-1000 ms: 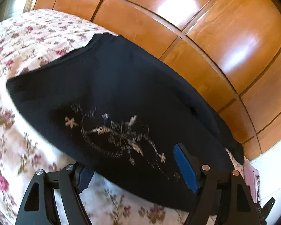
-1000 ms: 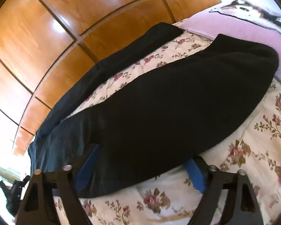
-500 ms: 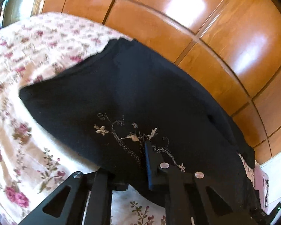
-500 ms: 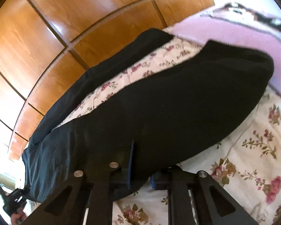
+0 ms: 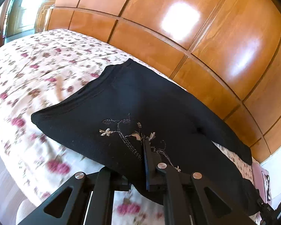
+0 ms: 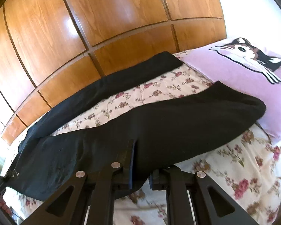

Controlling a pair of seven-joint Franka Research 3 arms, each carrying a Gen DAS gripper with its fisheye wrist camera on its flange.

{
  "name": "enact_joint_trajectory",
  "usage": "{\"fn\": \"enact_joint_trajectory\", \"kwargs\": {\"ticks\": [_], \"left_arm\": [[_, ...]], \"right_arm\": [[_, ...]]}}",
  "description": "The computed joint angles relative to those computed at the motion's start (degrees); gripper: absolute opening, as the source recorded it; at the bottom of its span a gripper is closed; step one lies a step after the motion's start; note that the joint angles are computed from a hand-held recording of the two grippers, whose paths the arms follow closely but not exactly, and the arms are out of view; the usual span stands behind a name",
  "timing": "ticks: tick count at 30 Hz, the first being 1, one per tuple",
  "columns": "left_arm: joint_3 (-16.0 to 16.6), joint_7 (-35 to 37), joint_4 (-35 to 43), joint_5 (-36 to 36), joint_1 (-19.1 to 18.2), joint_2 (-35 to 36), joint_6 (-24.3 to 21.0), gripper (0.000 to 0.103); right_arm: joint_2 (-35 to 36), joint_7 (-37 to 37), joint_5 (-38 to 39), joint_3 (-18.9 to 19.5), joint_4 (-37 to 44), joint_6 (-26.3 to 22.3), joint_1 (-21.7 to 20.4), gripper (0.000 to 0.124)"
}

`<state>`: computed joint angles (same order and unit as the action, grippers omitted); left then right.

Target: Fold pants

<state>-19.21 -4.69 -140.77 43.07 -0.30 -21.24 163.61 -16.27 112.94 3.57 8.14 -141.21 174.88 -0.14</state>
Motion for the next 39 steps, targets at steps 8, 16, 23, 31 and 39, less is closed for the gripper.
{"fn": "enact_joint_trajectory", "kwargs": {"ticks": [8,16,23,31,39], "left_arm": [[-1.2,-0.2,-6.5,-4.2,-2.8,-7.5,-3.1,0.009],[1.0,-0.4,-8.0,-8.4,-3.2,-6.0,-2.0,0.041],[1.6,-3.8,-10.9,-8.3,3.7,-8.2,0.1,0.057],[4.8,7.1,-9.5,-8.6,2.2,-9.3,-8.8,0.011],[1.0,5.5,-11.0,-5.0,3.5,-14.1,-12.3,0.009]], "right_arm": [[-7.4,-3.9,4.6,-2.2,-7.0,-1.6,3.2,0.012],[-6.2,-12.1,13.6,-9.8,-8.2,-3.1,11.1,0.015],[-4.5,-16.6,25.1,-13.6,-6.3,-2.7,12.1,0.045],[-1.2,-12.4,23.2,-10.6,-2.4,-6.3,3.1,0.013],[-6.8,-3.3,8.2,-1.3,-5.8,-3.1,-6.0,0.011]]}}
